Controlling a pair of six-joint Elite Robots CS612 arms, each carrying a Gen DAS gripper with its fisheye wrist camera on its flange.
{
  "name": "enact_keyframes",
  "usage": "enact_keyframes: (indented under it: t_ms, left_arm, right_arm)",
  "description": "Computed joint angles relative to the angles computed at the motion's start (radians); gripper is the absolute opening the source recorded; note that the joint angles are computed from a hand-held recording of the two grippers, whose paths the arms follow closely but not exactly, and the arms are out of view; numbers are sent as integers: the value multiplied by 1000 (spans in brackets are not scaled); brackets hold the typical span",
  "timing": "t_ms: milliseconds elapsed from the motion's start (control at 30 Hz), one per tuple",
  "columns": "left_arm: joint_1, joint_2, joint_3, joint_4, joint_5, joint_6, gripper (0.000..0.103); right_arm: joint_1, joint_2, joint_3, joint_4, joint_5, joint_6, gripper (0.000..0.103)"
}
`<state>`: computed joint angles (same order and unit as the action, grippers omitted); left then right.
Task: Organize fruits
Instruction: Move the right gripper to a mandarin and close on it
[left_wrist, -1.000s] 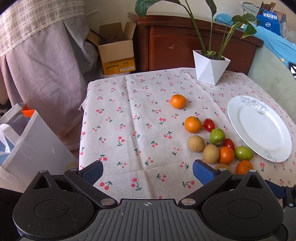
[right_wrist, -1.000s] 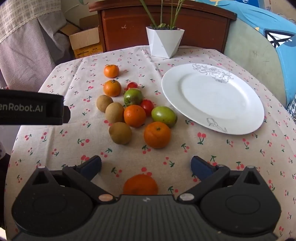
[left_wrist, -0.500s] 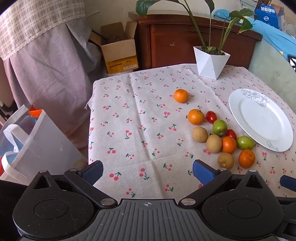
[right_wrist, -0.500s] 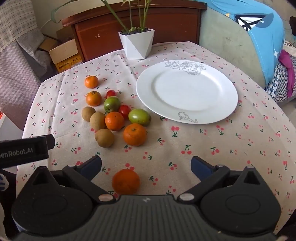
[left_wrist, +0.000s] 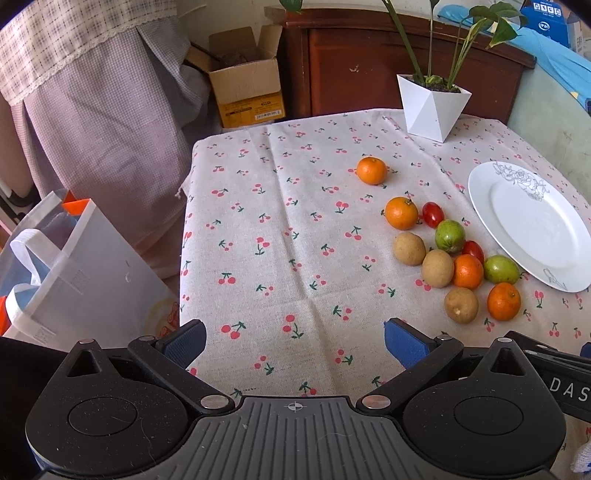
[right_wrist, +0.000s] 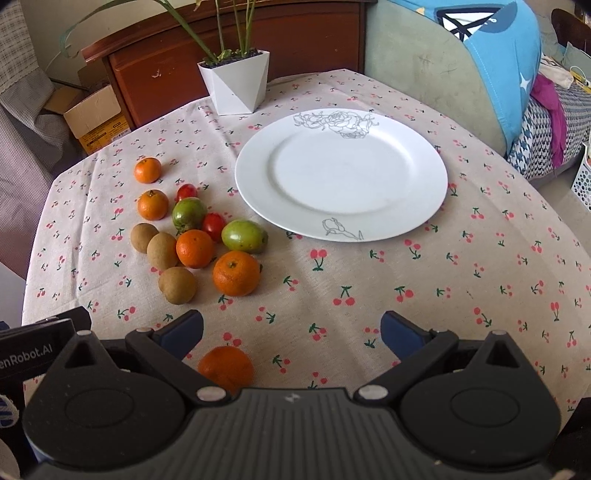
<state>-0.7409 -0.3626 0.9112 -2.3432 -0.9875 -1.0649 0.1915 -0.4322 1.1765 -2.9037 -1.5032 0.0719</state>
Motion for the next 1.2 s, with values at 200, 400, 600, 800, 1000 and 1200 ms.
enact_keyframes:
  t_ms: [200, 400, 600, 800, 1000, 1200]
  left_arm:
    - [-3, 7, -13, 6, -1, 18, 103]
    - [-5, 11, -20, 17, 7, 21, 103]
    - [-4, 8, -12, 4, 0, 16, 102]
    - [-4, 9, -10, -1, 1, 15, 102]
    - [-4, 10, -10, -5, 0, 13, 102]
    - [-4, 8, 0, -37, -5, 9, 102]
  right_arm:
    - [5, 1, -2, 5, -29, -7, 101]
    - [4, -1, -4, 12, -31, -9, 101]
    - [5, -1, -4, 13, -33, -15, 100]
    - [5, -1, -2, 10, -35, -16, 99]
    - [6, -1, -1, 4, -32, -18, 97]
    - [-3, -6, 10, -14, 18, -22, 94]
